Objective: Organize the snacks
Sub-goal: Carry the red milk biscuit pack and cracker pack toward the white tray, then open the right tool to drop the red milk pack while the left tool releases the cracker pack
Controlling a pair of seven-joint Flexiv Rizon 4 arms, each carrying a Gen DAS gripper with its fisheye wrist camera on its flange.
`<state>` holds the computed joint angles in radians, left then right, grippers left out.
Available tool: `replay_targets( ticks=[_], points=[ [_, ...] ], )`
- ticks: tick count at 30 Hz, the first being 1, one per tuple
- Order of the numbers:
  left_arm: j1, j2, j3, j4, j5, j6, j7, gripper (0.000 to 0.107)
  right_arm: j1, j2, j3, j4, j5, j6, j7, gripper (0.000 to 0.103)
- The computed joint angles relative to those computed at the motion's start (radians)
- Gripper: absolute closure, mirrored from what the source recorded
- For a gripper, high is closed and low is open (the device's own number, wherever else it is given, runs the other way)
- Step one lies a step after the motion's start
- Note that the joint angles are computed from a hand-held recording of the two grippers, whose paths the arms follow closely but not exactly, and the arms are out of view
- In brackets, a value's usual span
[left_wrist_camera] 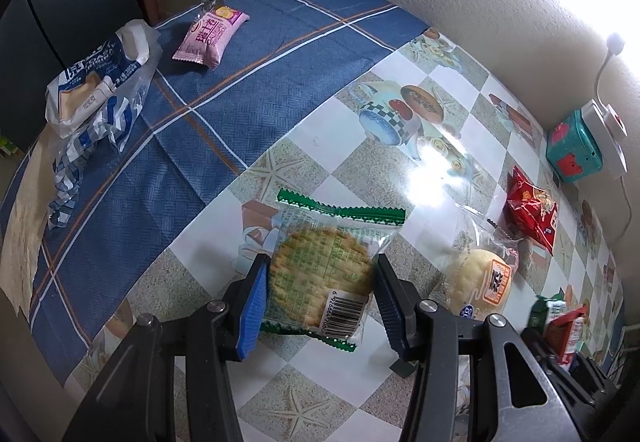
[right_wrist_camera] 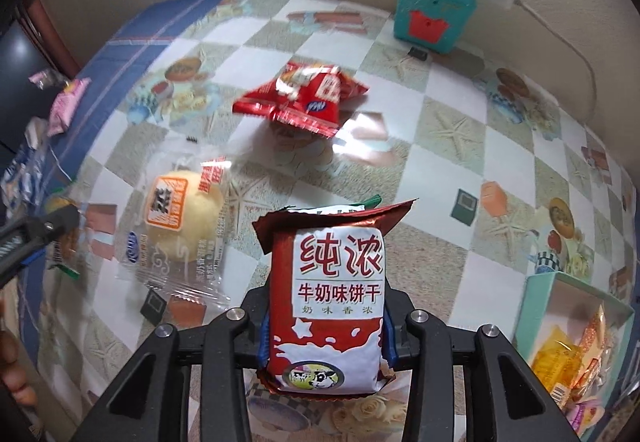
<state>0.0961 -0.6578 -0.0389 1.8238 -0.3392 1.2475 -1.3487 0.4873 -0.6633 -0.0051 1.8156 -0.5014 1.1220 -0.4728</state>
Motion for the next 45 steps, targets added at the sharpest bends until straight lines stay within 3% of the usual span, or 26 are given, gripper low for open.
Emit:
replay_targets(
  ticks=[4,11,16,22,26,30,35,45],
  points=[
    [-0.01,0.02,-0.004,0.014,0.011,0.019,0.006,0.054,0.014,0.067,-0.038,0.087,-0.032,0.063,0.058,0.061],
    [0.031,0.077,-0.14,0.083,-0.066,0.06,0.14,0.054,-0.014,0.249,-0.093,0.276,-0.148,0.099,0.189,0.061],
    [0.049,0.129,-0.274,0.152,-0.166,0.101,0.281,0.054,-0.086,0.394,-0.093,0.411,-0.256,0.047,0.279,0.061],
    [0.049,0.18,-0.424,0.213,-0.314,0.072,0.473,0.054,-0.205,0.52,-0.037,0.53,-0.261,-0.027,0.295,0.061],
    [0.023,0.215,-0.486,0.245,-0.41,0.031,0.589,0.054,-0.289,0.578,0.0,0.599,-0.25,-0.044,0.295,0.061],
    [-0.048,0.239,-0.482,0.257,-0.442,-0.014,0.654,0.054,-0.369,0.609,0.034,0.65,-0.227,-0.045,0.287,0.061],
    [-0.149,0.236,-0.426,0.237,-0.422,-0.087,0.667,0.054,-0.437,0.616,0.048,0.689,-0.192,-0.027,0.269,0.061],
    [-0.336,0.19,-0.27,0.177,-0.321,-0.175,0.618,0.054,-0.454,0.556,0.04,0.699,-0.144,0.035,0.222,0.061]
  ],
)
